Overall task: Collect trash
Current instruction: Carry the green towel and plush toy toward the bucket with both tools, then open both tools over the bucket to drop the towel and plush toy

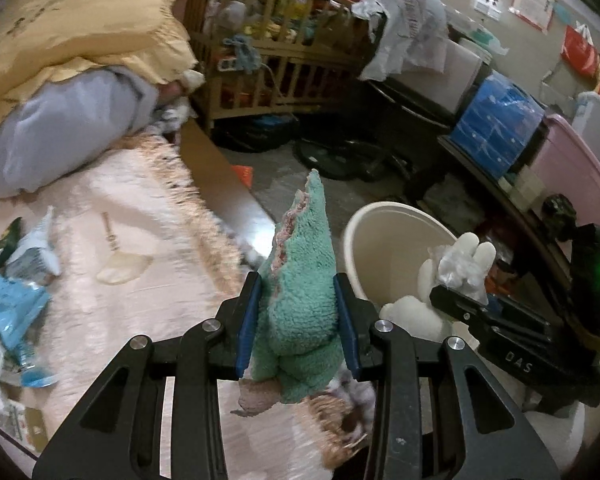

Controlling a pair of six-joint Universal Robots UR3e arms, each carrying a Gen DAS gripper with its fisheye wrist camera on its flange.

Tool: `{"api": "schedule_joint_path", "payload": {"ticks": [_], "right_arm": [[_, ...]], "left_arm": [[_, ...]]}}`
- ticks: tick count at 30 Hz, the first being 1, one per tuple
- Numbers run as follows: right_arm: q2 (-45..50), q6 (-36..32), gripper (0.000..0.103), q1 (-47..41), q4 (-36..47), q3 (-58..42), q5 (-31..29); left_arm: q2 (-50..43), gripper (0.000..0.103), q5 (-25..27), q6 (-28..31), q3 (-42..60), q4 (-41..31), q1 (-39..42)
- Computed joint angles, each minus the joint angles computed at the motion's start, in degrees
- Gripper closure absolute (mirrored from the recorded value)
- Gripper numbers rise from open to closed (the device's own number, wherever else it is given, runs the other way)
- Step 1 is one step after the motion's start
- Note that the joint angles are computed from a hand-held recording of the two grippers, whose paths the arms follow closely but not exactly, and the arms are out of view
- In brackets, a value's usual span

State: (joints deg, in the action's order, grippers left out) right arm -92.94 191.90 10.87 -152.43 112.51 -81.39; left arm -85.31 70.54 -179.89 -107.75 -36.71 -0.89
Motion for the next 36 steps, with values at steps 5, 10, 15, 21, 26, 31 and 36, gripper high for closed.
{"api": "schedule_joint_path", "payload": {"ticks": [5, 10, 15, 21, 26, 31, 36], "right_arm": [[-2.37, -0.66, 0.075, -3.5, 0.62, 2.57, -0.36], [-4.51, -1.02, 0.075, -7.09, 0.81, 5.34, 0.24], [-5.12, -0.69, 0.075, -9.05, 0.81, 6.6, 0.12], [-5.38, -0.54, 0.075, -9.98, 0.65, 7.52, -1.29], [-5.39, -0.26, 0.075, -11.15, 0.02, 8.62, -1.18], [-4.56, 0.73, 0.071, -11.75, -0.08, 8.49, -1.1], [-4.74, 1.93, 0.06, -12.66, -0.48, 9.16, -0.25]], "left_arm": [[-5.5, 0.069, 0.84, -1.74, 3.98, 0.88, -3.97], [-10.63, 0.069, 1.81, -3.3, 8.1, 1.21, -7.43], [-14.29, 0.069, 2.05, -4.37, 11.08, 1.43, -9.66], [-18.3, 0.069, 0.43, -5.27, 15.03, 1.11, -10.83], [-20.86, 0.069, -1.41, -6.22, 17.24, 1.45, -11.5], [-22.53, 0.064, -4.35, -6.57, 18.13, 2.15, -11.37], [-21.54, 0.048, -6.71, -6.53, 16.58, 3.62, -10.42]]}}
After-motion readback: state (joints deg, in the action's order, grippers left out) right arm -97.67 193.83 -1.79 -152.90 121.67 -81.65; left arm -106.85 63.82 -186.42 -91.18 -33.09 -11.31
